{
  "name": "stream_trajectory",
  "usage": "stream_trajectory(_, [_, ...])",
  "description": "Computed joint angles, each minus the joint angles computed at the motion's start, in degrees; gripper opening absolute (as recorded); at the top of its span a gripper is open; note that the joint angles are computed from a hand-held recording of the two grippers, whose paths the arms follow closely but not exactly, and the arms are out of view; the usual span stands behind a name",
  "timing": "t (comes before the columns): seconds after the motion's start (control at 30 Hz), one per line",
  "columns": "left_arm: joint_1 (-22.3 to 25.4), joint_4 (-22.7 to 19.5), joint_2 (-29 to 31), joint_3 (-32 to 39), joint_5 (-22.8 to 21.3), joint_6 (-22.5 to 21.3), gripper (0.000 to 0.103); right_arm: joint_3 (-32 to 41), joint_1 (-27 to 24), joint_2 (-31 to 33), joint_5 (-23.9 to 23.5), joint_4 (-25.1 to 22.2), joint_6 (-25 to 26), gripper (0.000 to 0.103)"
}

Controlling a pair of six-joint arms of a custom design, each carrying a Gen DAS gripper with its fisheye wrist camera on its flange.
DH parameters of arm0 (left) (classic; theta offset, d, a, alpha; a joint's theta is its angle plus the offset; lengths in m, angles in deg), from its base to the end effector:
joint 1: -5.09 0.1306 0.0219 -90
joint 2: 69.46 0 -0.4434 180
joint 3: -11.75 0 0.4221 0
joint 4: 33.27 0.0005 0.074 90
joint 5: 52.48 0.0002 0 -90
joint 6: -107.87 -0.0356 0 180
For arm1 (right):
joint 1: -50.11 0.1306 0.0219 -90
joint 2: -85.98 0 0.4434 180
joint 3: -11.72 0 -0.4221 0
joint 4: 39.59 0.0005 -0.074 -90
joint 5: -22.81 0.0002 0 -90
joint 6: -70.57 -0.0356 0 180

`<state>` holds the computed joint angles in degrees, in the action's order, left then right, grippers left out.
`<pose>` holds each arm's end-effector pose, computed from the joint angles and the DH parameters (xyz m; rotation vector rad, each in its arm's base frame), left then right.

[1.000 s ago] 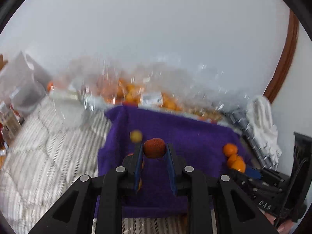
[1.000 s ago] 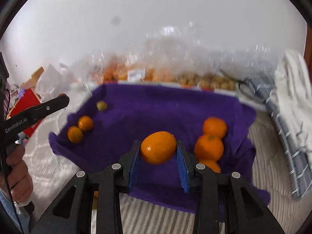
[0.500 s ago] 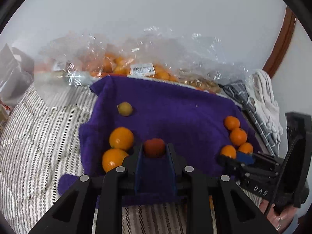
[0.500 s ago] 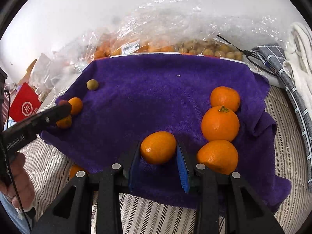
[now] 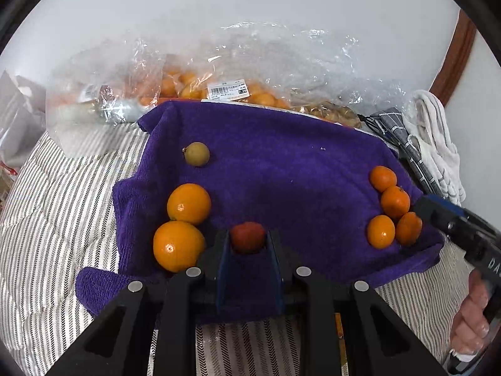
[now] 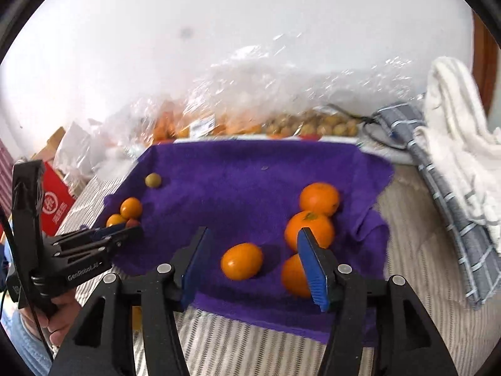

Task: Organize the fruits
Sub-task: 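Lift both open tools away from the towel back toward the loose fruit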

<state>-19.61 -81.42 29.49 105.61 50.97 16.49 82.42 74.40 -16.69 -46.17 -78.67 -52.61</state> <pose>0.5198 -0.2487 0.4440 0.6652 2.4343 -0.4605 0.3871 0.1601 0.4376 0.3510 2.2768 0.0758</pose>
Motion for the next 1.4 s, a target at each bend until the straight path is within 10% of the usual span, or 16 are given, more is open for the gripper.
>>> stream_trajectory(0.57, [0.2,5.8,-2.4,-3.3,1.4,1.0,0.036,-1.0,1.9,-1.4,9.3,1.2,0.5,0.052])
stream_trajectory(0.87, [1.7,8.0,-4.5,-4.8,1.6,4.7,0.042,-1.3,-0.4,-2.2,1.8,1.7,-1.4,0.051])
stream_trajectory(1.1, [5.0,4.7,-9.5,-8.4,8.0,-2.9,0.052,-1.9,-1.3,-3.1,-2.1,3.0,-1.7,0.051])
stream_trajectory(1.4, [8.0,4.6,-13.1,-13.7,5.7,-6.0,0.052,0.1,1.4,-1.5,0.5,2.2,-0.9,0.051])
